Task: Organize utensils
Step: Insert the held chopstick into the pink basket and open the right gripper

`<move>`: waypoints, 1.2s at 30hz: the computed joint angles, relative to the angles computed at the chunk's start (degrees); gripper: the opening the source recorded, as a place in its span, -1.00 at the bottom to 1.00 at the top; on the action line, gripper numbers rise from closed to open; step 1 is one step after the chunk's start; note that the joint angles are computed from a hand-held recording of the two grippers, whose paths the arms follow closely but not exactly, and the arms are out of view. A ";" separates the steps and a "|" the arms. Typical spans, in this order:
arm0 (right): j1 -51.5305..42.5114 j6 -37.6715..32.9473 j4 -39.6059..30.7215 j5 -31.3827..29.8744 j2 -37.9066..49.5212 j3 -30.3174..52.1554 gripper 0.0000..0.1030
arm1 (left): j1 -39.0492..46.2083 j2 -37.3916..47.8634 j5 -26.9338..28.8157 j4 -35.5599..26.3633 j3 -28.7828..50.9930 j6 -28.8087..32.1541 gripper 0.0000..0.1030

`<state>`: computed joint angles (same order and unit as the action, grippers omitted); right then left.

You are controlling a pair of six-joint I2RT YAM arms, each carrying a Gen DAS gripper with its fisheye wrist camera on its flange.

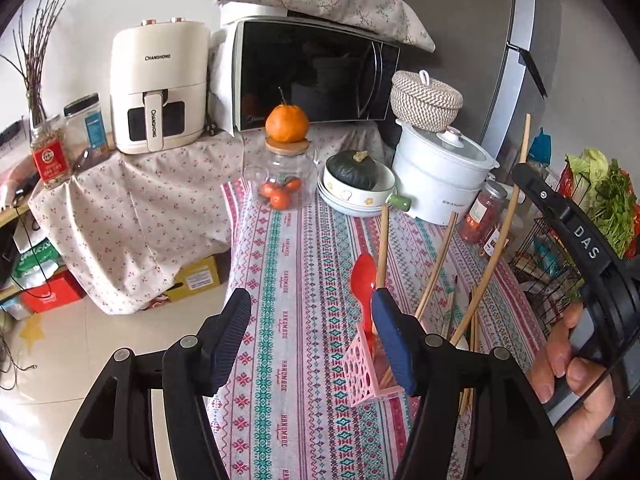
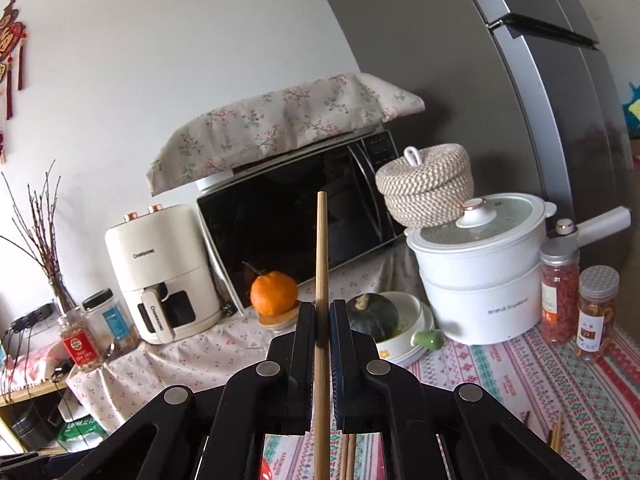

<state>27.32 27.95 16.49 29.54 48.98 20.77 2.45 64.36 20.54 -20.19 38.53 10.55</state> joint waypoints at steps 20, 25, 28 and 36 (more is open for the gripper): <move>2.02 2.55 3.15 -0.97 6.77 -2.88 -0.77 | -2.04 3.08 1.46 -3.56 1.93 -0.56 0.28; -2.37 1.23 -10.04 -8.63 -4.14 -1.11 -0.24 | -4.14 1.11 1.24 -5.11 1.29 -0.74 0.40; -5.94 0.28 -20.37 -11.70 -9.65 1.36 -0.09 | -5.59 -0.26 1.00 -6.50 0.82 -0.87 0.42; -26.75 -5.85 -42.72 -30.53 -17.38 5.75 0.43 | -12.33 -4.17 -0.94 -9.54 -0.86 -3.03 0.52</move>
